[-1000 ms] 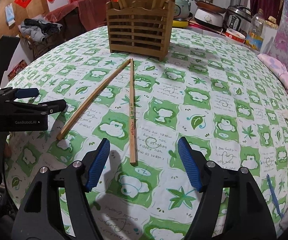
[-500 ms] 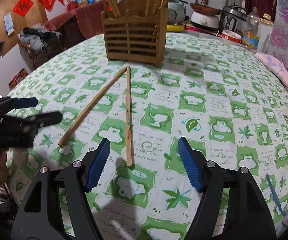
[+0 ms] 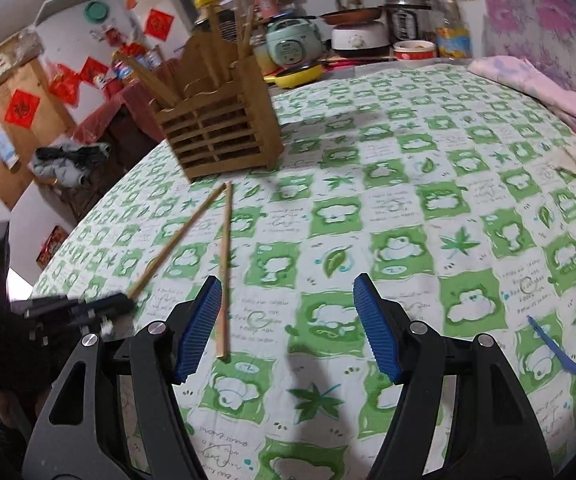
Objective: Organize utensils
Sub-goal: 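Close the left tool on a chopstick while the right tool grasps another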
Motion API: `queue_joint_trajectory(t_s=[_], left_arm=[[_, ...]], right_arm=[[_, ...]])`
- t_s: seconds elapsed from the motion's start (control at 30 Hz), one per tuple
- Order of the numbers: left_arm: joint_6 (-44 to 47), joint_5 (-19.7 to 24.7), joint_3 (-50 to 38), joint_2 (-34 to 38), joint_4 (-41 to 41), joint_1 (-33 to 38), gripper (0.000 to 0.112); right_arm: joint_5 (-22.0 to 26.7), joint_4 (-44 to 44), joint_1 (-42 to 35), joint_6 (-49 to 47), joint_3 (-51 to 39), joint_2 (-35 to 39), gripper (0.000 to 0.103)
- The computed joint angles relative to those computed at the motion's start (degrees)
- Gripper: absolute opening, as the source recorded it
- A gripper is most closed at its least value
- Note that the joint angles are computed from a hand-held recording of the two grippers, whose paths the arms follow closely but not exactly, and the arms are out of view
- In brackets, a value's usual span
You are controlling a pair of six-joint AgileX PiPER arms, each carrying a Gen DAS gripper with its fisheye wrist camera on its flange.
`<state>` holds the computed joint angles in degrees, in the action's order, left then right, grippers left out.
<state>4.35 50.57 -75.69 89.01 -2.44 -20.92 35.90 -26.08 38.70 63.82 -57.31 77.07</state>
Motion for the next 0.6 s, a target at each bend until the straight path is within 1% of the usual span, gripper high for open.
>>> queue_joint_trajectory(t_s=[0.03,0.1,0.13,0.17,0.2,0.23,0.27,0.3,0.33,0.37,0.4,0.43,0.5,0.53,0.57,0.6], left_arm=[[0.82,0.22,-0.11,0.17,-1.66,2.04,0.006],[0.34,-0.02,0.39,-0.15,-2.02,4.78,0.005],[1.06,0.19,0.3,0.01,-3.26,5.93,0.005],[2.4,0.48,0.36,-0.09,-5.33,7.05,0.006],[3.37,0.56,0.49,-0.13,-6.7,7.81,0.006],[2.92,0.44,0.44,-0.11,-6.23,7.54,0.006],[2.33,0.38,0.65,-0.42,-5.47,7.09,0.006],[1.38,0.19,0.74,-0.58,-3.93,6.25,0.006],[0.98,0.0,0.91,-0.73,-3.11,5.8,0.007],[0.79,-0.21,1.19,-0.93,-2.48,5.34,0.01],[0.93,-0.37,1.57,-1.22,-2.38,5.11,0.012],[1.33,-0.39,1.93,-1.59,-2.52,5.14,0.016],[1.28,-0.63,2.14,-1.65,-2.05,4.64,0.026],[0.57,-0.76,2.2,-1.64,-1.02,4.09,0.034],[-0.33,-0.91,2.25,-1.64,0.19,3.48,0.037],[-0.7,-1.08,2.36,-1.67,0.82,3.13,0.037]], right_arm=[[0.71,0.33,0.88,-2.0,-1.06,0.9,0.067],[3.93,-1.16,3.7,-3.99,-3.97,3.38,0.066],[6.47,-2.62,5.69,-4.71,-6.02,5.2,0.065],[9.13,-3.71,7.48,-5.86,-8.23,7.17,0.062],[10.99,-4.31,8.63,-6.79,-9.59,8.41,0.057],[13.08,-4.49,9.69,-8.34,-11.44,10.17,0.053],[14.45,-3.84,10.02,-10.1,-12.83,11.53,0.043],[15.07,-2.93,9.88,-11.16,-13.22,12.0,0.031],[15.51,-1.54,9.39,-12.13,-13.64,12.49,0.024],[15.26,0.3,8.43,-13.19,-13.57,12.56,0.015],[13.78,2.08,7.32,-14.14,-12.8,11.94,0.014],[12.66,3.53,6.5,-15.05,-12.12,11.44,0.014],[12.61,3.74,6.57,-15.05,-12.02,11.27,0.014],[12.72,3.52,6.68,-15.06,-12.04,11.3,0.013],[12.65,3.54,6.7,-15.27,-11.9,11.17,0.01],[12.38,3.64,6.81,-15.53,-11.78,11.15,0.006]])
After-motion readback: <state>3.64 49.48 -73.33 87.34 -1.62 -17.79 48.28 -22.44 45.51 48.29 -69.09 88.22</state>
